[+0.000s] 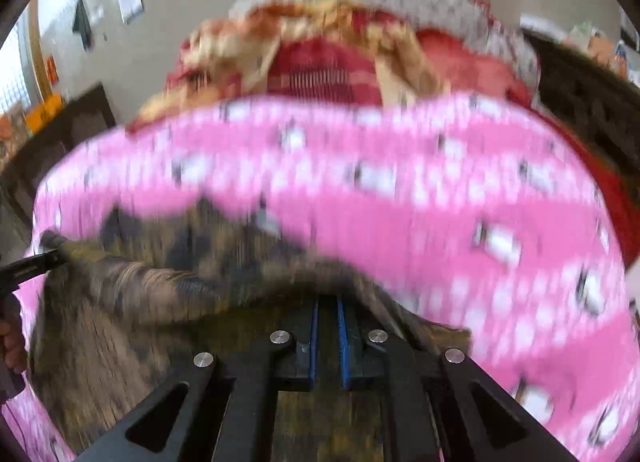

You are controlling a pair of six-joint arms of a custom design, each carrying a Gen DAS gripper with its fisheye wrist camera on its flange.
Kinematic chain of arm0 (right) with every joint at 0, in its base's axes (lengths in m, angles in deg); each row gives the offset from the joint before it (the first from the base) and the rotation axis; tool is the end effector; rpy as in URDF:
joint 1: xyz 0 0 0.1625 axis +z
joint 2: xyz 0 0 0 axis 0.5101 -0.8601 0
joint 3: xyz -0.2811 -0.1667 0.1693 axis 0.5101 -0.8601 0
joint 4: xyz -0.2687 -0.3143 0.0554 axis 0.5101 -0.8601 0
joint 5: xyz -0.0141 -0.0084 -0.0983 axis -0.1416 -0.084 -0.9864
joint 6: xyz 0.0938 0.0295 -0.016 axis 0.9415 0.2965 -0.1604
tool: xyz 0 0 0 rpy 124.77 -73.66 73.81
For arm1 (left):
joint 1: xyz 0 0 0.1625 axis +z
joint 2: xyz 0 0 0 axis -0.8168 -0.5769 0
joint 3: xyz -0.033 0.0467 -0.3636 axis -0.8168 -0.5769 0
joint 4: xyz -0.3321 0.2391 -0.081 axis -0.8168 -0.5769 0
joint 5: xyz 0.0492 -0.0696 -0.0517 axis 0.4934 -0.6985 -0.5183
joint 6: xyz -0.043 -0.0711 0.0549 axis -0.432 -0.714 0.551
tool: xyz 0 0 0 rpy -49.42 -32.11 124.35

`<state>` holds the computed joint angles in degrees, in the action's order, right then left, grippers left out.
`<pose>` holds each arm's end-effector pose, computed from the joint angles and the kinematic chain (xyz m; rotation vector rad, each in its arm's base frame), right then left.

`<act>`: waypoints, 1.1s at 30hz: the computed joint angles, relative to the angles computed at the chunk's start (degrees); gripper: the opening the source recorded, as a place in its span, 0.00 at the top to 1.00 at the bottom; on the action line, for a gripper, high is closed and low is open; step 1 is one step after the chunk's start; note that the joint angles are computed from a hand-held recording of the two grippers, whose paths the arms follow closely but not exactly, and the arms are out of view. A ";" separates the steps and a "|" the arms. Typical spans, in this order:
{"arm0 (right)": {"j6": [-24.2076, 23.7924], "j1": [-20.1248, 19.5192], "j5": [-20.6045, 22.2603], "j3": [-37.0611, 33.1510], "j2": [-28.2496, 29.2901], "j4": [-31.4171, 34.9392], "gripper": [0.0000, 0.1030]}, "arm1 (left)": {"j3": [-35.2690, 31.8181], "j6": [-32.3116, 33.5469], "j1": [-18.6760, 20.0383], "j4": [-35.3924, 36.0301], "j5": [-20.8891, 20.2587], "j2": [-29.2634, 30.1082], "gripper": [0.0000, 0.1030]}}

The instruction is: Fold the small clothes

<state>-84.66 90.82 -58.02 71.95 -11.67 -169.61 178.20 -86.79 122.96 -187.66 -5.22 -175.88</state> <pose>0.3928 -0.5208 0.0682 0.5222 -2.3177 0.8073 0.0124 -0.5162 0.4352 0.1717 2.3398 -0.9205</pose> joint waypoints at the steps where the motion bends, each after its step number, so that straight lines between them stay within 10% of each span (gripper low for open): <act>1: -0.37 0.30 0.21 -0.72 0.34 -1.89 0.93 | -0.71 0.31 0.15 -2.22 0.74 0.53 0.97; 9: 1.82 1.10 0.59 -0.26 2.13 -7.97 0.93 | 5.17 3.23 0.93 -11.92 -2.43 0.91 0.70; 13: 2.03 -0.71 -5.06 -2.33 6.76 -5.67 0.85 | 9.44 7.94 1.94 -16.80 -2.89 0.86 0.70; 18: 2.69 -2.21 -2.06 0.32 5.72 -10.02 0.82 | 7.36 3.86 5.69 -14.53 -11.19 0.06 0.70; 33: -0.15 -1.11 -7.43 -2.99 9.09 -10.35 0.82 | 7.03 3.27 6.21 -14.67 -12.02 0.58 0.70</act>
<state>-84.81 89.71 -65.45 68.96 -2.58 -179.96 185.23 -83.52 129.17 -202.33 -17.25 -175.30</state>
